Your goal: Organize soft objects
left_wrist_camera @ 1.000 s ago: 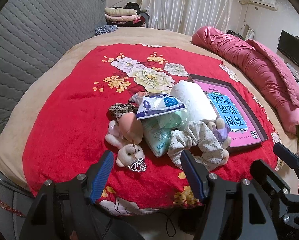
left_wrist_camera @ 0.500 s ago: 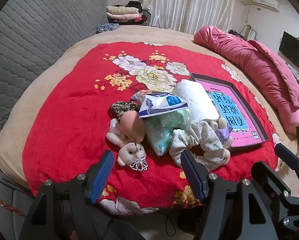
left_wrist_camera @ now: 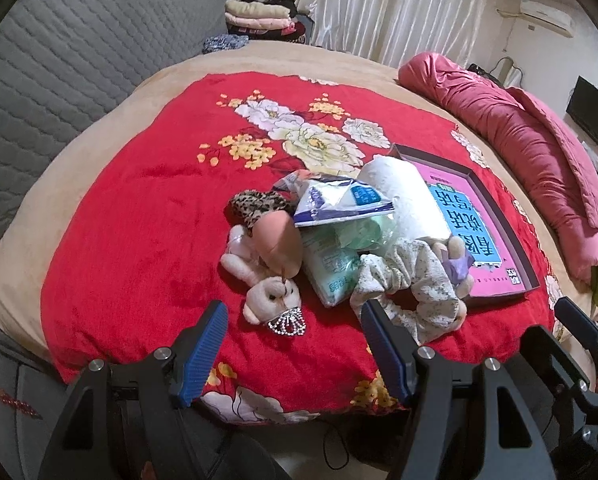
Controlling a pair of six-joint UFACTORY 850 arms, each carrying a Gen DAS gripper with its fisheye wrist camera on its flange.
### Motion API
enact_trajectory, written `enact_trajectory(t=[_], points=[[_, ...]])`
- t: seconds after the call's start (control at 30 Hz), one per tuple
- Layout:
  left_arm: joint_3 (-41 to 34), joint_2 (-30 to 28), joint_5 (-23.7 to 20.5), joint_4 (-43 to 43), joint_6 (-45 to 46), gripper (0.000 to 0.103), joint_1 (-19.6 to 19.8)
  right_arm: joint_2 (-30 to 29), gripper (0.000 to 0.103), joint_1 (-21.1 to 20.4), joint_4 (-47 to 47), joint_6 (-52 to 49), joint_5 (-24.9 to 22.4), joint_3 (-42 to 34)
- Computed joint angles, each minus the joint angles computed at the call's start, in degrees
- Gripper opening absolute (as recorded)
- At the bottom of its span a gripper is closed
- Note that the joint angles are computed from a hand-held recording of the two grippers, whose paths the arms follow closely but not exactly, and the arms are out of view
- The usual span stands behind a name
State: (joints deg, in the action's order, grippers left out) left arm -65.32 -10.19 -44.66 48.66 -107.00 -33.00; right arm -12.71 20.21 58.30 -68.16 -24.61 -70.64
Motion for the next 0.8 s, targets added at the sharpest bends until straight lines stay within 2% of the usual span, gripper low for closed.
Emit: enact_trajectory(t=[0.27,0.37,0.47,0.53,0.6,0.63,0.7,0.8], points=[[3.70,1.64,5.33,-4.18,-0.63,0.069,2.81,-2.66,0.089,-0.47,-7.41,9.29,-1.69,-2.46],[4.10,1.23,6.83,-5.62,0.68,0.069,3.58,-3.83,0.089,0.18,-8.99,9.69,-2.16,-3.41],[4.27,0.85,8.02,-6.22,1.69,0.069,4.21,-4.71,0.088,1.65,-7.91,5.78,-0.76,-3.64],[4.28,0.48,8.64,-6.59,2.38,0.069,4.75,-5.41,0.085,2.45,-6.60,3.21,0.98,-3.68],[4.61,0.25,9.57,-6.74,2.28,0.069,5.35,-6.47,0.079,3.35,-9.41,5.06,2.87,-4.14],[4.71,0.22,9.77,-7.04,2.37,0.069,5.53,-6.83,0.078,3.53,-10.52,6.04,3.25,-4.36],[5.25,0.28,10.89,-6.90,1.78,0.069,6.07,-7.30,0.069,3.72,-12.03,7.50,4.07,-4.43],[5.58,0.04,11.92,-7.07,1.68,0.069,6.86,-7.13,0.066,3.87,-10.09,4.85,4.64,-3.94]])
